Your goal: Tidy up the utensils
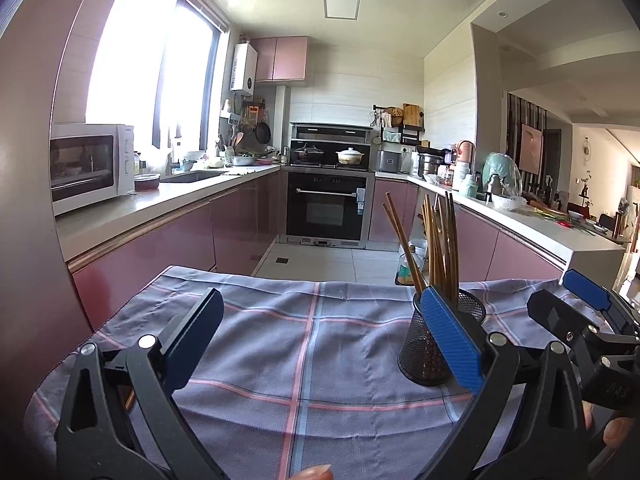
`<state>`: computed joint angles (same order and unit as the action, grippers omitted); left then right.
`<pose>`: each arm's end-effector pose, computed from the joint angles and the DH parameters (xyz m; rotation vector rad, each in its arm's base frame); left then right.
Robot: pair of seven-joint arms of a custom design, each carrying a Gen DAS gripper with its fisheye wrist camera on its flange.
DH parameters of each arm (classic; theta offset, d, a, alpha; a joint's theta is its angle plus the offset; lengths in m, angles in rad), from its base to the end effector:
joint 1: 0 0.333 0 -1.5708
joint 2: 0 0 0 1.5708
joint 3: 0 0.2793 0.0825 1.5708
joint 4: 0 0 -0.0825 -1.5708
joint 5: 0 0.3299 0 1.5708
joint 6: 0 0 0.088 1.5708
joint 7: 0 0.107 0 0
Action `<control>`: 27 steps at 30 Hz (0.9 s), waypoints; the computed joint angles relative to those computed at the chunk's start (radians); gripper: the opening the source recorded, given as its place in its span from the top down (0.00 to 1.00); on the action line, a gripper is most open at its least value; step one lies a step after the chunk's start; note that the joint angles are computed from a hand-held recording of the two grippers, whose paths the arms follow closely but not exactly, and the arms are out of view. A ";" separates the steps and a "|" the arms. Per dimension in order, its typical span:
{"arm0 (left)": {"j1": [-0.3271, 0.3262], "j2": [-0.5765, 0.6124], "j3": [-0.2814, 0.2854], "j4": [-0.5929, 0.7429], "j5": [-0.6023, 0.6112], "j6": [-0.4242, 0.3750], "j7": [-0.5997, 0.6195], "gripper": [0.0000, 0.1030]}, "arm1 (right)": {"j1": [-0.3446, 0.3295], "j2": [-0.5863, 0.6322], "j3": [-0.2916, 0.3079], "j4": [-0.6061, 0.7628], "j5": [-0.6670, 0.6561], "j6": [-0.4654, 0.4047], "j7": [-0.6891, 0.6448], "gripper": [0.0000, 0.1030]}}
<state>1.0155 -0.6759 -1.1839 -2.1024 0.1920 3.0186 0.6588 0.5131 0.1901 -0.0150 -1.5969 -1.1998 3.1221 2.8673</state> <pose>0.4524 -0.2409 0.5994 -1.5457 1.2308 -1.0066 0.4766 0.3514 0.6084 -1.5380 1.0314 -0.7102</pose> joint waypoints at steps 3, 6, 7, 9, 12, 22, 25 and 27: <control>-0.006 -0.002 0.003 -0.005 0.000 -0.002 -0.002 0.06 | 0.002 0.003 0.002 0.001 0.005 -0.005 -0.007 0.07; 0.000 0.000 -0.003 0.000 0.003 -0.009 -0.003 0.06 | 0.002 0.006 0.004 0.003 0.016 -0.006 -0.020 0.07; -0.002 -0.001 -0.003 0.001 0.004 -0.011 -0.003 0.06 | 0.003 0.006 0.002 0.002 0.018 -0.005 -0.020 0.07; -0.002 -0.001 -0.002 0.001 0.005 -0.010 -0.005 0.06 | 0.003 0.006 -0.001 0.001 0.019 -0.002 -0.017 0.07; -0.003 0.000 -0.003 0.001 0.007 -0.011 -0.004 0.06 | 0.005 0.004 -0.004 0.000 0.016 -0.004 -0.012 0.07; 0.009 0.007 -0.013 0.010 0.008 -0.007 -0.003 0.06 | 0.002 0.006 0.000 0.000 0.026 -0.003 -0.017 0.07; 0.008 0.005 -0.013 0.010 0.006 -0.008 -0.002 0.06 | 0.002 0.004 -0.001 -0.002 0.036 -0.002 -0.031 0.07; 0.009 0.004 -0.014 0.010 0.005 -0.009 -0.002 0.06 | 0.003 0.003 -0.002 -0.004 0.038 -0.002 -0.033 0.07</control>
<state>1.0248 -0.6720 -1.1975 -2.0920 0.1970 3.0098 0.6571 0.5158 0.1928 -0.0174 -1.6013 -1.1623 3.1199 2.8347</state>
